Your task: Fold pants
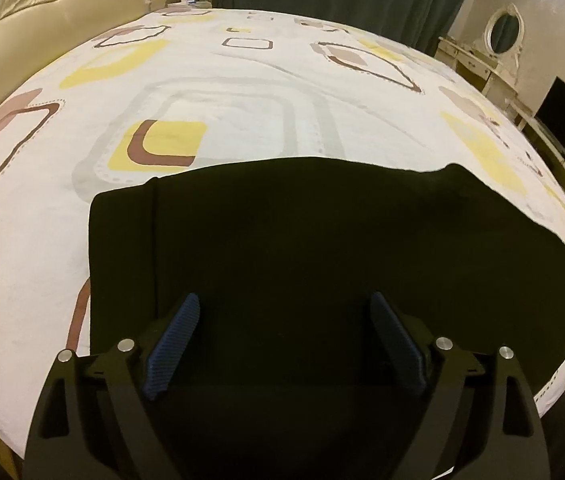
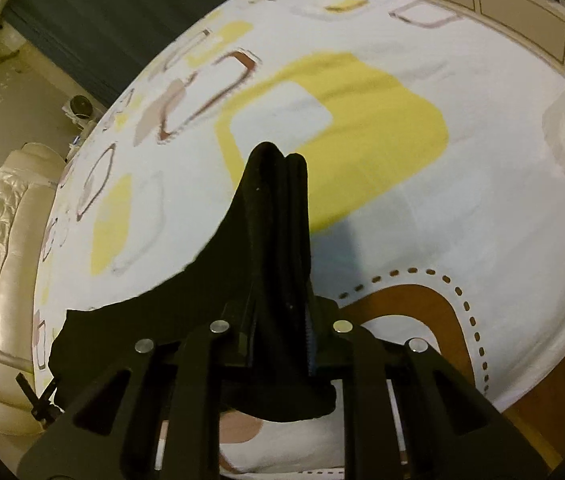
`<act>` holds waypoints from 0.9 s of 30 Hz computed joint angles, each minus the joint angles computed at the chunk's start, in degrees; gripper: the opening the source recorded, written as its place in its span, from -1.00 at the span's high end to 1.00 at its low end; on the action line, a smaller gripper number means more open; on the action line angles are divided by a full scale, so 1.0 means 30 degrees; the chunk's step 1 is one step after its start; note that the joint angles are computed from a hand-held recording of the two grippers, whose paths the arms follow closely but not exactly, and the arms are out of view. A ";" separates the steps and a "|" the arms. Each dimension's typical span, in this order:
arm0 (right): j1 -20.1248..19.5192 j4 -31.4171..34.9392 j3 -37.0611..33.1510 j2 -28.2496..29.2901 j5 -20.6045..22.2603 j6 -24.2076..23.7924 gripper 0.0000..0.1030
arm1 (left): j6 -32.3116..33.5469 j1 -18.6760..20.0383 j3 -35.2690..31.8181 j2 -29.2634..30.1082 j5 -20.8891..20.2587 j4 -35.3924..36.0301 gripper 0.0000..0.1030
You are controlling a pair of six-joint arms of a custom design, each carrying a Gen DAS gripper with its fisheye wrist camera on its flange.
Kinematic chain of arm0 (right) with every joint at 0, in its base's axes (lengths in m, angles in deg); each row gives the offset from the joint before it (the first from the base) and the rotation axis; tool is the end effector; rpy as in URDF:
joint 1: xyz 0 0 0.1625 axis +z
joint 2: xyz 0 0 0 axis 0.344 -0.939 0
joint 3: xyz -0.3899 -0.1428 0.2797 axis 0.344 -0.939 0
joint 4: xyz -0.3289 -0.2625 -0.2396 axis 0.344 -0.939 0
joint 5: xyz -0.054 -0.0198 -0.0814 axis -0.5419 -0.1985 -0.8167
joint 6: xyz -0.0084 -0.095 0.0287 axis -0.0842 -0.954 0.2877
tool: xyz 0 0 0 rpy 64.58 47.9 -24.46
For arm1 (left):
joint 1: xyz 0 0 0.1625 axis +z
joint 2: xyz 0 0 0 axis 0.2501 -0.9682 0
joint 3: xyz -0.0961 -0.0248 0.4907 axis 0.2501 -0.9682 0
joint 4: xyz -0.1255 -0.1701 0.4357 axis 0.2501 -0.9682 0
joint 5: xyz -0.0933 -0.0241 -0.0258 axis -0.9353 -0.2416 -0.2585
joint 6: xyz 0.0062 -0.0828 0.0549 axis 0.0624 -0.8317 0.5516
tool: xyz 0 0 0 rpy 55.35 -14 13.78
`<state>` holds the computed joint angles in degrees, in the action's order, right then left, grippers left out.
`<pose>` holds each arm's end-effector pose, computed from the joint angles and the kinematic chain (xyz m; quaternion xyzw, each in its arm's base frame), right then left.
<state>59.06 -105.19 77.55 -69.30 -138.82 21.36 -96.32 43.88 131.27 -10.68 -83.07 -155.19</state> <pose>0.0274 -0.3950 0.3525 -0.1621 -0.9079 0.3422 0.1799 -0.0489 -0.4598 0.2637 0.1330 0.9131 -0.2676 0.2775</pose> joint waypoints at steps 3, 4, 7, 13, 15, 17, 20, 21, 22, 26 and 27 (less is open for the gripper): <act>0.1027 0.0782 -0.0535 0.0045 -0.0646 0.0428 0.68 | 0.0044 -0.0029 0.0030 0.0089 0.0014 -0.0260 -0.69; 0.1401 0.1065 -0.0653 -0.0004 -0.0974 0.0525 0.68 | 0.0074 -0.0031 0.0052 0.0110 0.0027 -0.0330 -0.69; 0.2569 0.2106 -0.1194 -0.0125 -0.1656 0.0993 0.68 | 0.0185 -0.0053 0.0084 0.0147 0.0085 -0.0474 -0.69; 0.4970 0.2944 -0.2297 0.0719 -0.2533 0.1898 0.68 | 0.0275 0.0088 0.0014 0.0164 -0.0138 -0.0657 -0.69; 0.5877 0.3073 -0.2637 0.1210 -0.2932 0.1999 0.68 | 0.0322 0.0059 0.0026 0.0189 -0.0044 -0.0686 -0.70; 0.6980 0.2884 -0.2974 0.1916 -0.3399 0.1994 0.69 | 0.0414 -0.0008 0.0063 0.0242 0.0127 -0.0719 -0.69; 0.8447 0.2237 -0.3299 0.3021 -0.3719 0.1930 0.68 | 0.0469 -0.0107 0.0119 0.0278 0.0305 -0.0772 -0.70; 0.8957 0.1931 -0.3415 0.3494 -0.3835 0.1882 0.68 | 0.0473 -0.0086 0.0105 0.0277 0.0275 -0.0770 -0.70; 0.9377 0.1672 -0.3504 0.3910 -0.3986 0.1831 0.68 | 0.0474 -0.0061 0.0089 0.0270 0.0226 -0.0765 -0.70; 1.0851 0.0316 -0.3864 0.6047 -0.4010 0.1459 0.68 | 0.0447 -0.0066 0.0108 0.0271 0.0215 -0.0799 -0.70; 1.1123 0.0001 -0.3971 0.6665 -0.3941 0.1379 0.68 | 0.0458 -0.0104 0.0130 0.0282 0.0297 -0.0820 -0.70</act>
<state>92.43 -105.19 65.64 -49.31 -150.65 25.50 -94.94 43.57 131.66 -9.84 -82.17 -157.65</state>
